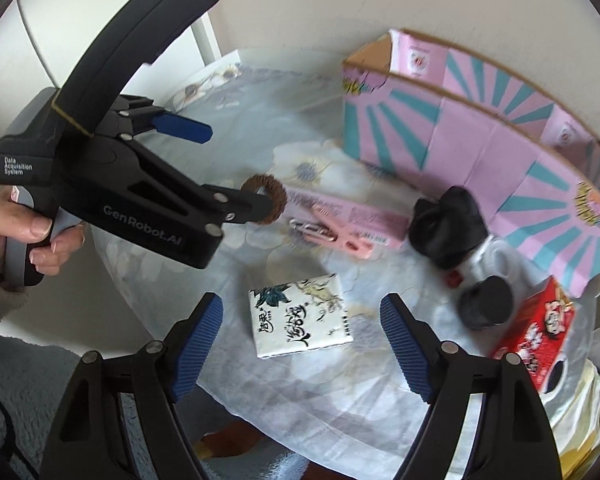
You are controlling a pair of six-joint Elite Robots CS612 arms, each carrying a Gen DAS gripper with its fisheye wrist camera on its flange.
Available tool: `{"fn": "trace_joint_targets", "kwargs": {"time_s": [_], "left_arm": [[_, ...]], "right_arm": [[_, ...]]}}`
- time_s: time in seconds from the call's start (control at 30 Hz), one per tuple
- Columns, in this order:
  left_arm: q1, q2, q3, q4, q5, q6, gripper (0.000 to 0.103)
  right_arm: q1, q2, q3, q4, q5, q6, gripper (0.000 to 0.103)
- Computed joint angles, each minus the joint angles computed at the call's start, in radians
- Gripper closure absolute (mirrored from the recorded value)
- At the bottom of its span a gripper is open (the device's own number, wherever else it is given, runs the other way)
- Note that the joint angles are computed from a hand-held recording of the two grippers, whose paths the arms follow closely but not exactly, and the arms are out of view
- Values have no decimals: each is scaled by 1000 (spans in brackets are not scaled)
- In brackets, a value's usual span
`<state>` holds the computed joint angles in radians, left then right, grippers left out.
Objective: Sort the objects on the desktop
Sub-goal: 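Withdraw both tools back over the remaining items on the bed, then grasp the brown hair tie with the left tool while the right tool grasps the white tissue pack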
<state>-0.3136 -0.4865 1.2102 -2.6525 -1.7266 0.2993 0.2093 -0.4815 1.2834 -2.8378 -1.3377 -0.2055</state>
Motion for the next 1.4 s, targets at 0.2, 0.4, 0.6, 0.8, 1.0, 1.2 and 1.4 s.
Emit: {"fn": "trace_joint_targets", "kwargs": {"time_s": [0.2, 0.4, 0.6, 0.8, 1.0, 1.2, 1.4], "left_arm": [[1, 20, -3, -28, 23, -49, 0], [2, 36, -5, -40, 24, -67, 0], [1, 42, -2, -58, 16, -82, 0], [3, 45, -7, -57, 1, -83, 1], [4, 46, -11, -49, -7, -89, 2], [9, 43, -2, -57, -37, -90, 29], [25, 46, -6, -73, -101, -95, 63]], "right_arm": [[11, 22, -18, 14, -43, -17, 25], [11, 39, -34, 29, -35, -5, 25], [13, 47, -48, 37, -36, -8, 25], [10, 54, -62, 43, -29, -4, 25], [12, 55, -65, 48, -26, -18, 25], [20, 55, -59, 41, -47, -51, 30], [21, 55, -59, 53, -48, -62, 43]]}}
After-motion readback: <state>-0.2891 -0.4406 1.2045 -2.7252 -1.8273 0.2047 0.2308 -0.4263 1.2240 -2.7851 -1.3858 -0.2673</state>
